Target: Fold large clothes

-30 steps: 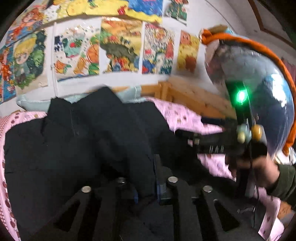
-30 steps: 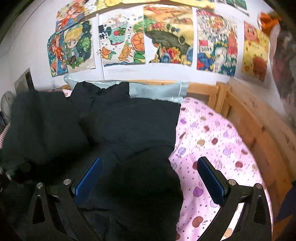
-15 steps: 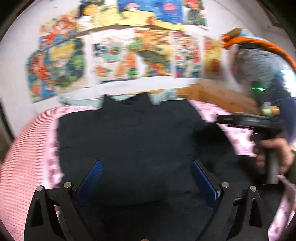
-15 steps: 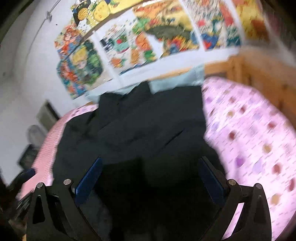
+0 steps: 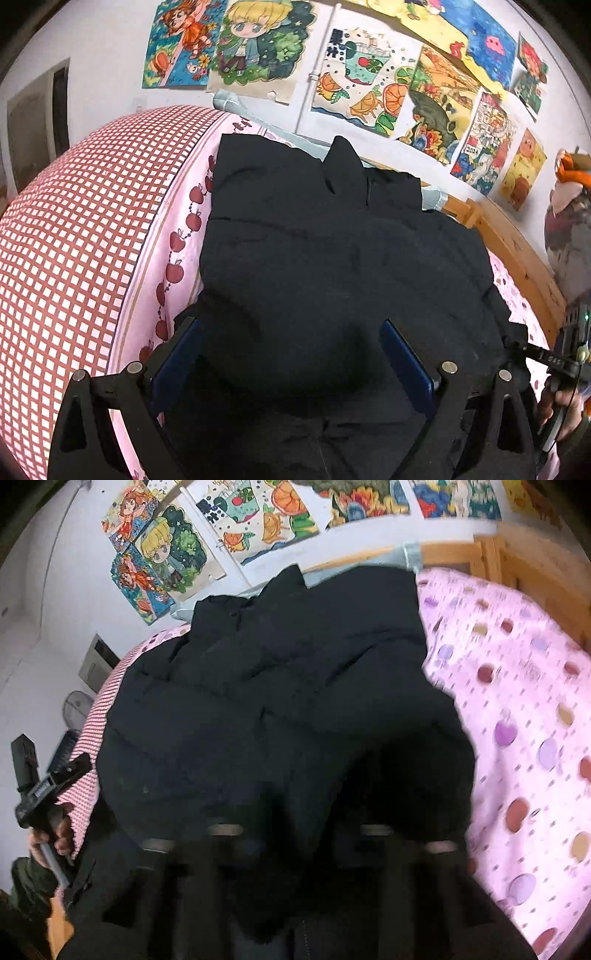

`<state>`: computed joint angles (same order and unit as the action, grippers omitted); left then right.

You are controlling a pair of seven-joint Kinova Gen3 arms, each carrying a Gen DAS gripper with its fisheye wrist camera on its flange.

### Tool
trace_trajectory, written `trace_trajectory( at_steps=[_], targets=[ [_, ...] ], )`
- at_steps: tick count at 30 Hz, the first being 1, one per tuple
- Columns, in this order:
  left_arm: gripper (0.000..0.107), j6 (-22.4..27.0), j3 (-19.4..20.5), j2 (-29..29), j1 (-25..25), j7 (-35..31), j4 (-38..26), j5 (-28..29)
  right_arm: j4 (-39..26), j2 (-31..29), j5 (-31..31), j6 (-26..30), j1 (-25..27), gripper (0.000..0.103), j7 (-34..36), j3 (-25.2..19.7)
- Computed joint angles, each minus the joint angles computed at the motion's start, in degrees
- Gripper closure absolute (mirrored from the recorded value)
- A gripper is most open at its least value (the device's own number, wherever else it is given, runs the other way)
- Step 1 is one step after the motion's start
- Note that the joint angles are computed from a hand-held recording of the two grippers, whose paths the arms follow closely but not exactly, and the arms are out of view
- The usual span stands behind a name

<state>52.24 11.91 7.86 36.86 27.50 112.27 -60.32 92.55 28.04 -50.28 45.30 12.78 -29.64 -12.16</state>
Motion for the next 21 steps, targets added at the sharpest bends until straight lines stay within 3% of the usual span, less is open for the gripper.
trace_trajectory(
  at_steps=[3, 6, 9, 12, 15, 17, 19, 21],
  targets=[
    [0.012, 4.5, -1.2, 0.8, 2.4, -2.7, -2.5, 0.3, 3.0, -4.4, -0.9, -6.9, 3.1, 0.095, 5.7, -5.8],
    [0.011, 10.0, 0.7, 2.3, 2.6, -5.8, -5.3, -1.1, 5.0, -9.8, -5.1, -13.9, 4.1, 0.095, 12.7, -9.0],
    [0.011, 13.8, -0.7, 5.2, 4.4, -11.3, -9.6, -1.1, 5.1, -12.0, -10.7, -20.9, -2.2, 0.095, 18.8, -4.7],
    [0.011, 15.1, -0.1, 8.2, 2.4, -18.3, -13.9, 1.0, 3.2, -9.6, -8.8, -26.2, -10.0, 0.091, 17.6, 0.7],
    [0.011, 15.2, -3.0, 10.1, 4.1, -22.2, -16.0, 1.9, 2.5, -7.9, -9.0, -27.2, -11.3, 0.075, 15.3, 1.5],
    [0.011, 15.3, -4.0, 10.4, 5.4, -22.0, -15.9, 0.8, 3.6, -8.2, -13.3, -28.7, -7.2, 0.047, 18.2, -3.0],
    [0.011, 14.4, -5.1, 10.4, 6.3, -21.8, -15.4, -0.1, 4.2, -8.3, -16.7, -27.4, -1.9, 0.044, 22.8, -8.2],
    [0.011, 15.2, -3.3, 11.4, 4.1, -24.8, -17.0, 1.5, 4.6, -7.0, -16.3, -27.6, 1.2, 0.044, 27.5, -12.3]
  ],
)
